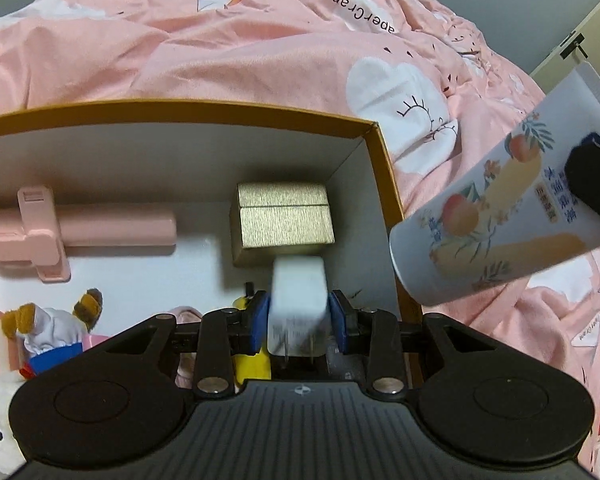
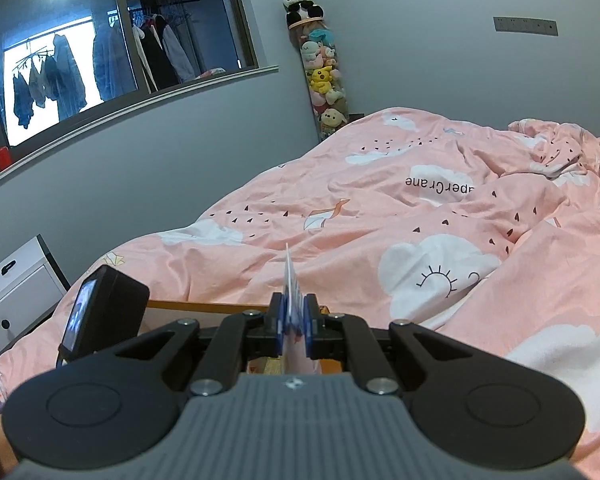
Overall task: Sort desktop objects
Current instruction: 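Lift and carry the charger plug and lotion tube over the box with both grippers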
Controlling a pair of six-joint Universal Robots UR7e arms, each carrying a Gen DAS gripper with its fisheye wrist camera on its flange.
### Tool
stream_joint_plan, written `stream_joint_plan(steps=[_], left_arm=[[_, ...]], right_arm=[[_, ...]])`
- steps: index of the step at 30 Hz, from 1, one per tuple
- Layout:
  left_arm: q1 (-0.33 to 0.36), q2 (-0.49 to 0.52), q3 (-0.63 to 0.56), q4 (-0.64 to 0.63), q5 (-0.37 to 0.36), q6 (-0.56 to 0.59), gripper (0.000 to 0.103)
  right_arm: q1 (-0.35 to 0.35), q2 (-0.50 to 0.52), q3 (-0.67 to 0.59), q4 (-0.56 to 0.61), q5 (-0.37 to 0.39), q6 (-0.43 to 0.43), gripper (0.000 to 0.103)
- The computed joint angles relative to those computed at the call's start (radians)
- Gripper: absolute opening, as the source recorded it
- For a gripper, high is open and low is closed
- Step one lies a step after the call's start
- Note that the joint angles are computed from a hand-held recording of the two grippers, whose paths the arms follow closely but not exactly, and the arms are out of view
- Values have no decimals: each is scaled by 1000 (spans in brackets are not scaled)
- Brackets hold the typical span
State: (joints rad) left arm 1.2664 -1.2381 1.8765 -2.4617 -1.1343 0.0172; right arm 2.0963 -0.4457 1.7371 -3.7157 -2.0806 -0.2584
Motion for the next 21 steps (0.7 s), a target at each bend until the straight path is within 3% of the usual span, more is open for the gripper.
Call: stream_joint_plan(steps=[10, 21], left_arm=[[10, -35, 11, -35, -50, 10, 36], [45, -64, 38, -39, -45, -25, 36]], right_arm=[[1, -1, 3, 1, 3, -1, 10], [14, 18, -32, 27, 38, -25, 10]])
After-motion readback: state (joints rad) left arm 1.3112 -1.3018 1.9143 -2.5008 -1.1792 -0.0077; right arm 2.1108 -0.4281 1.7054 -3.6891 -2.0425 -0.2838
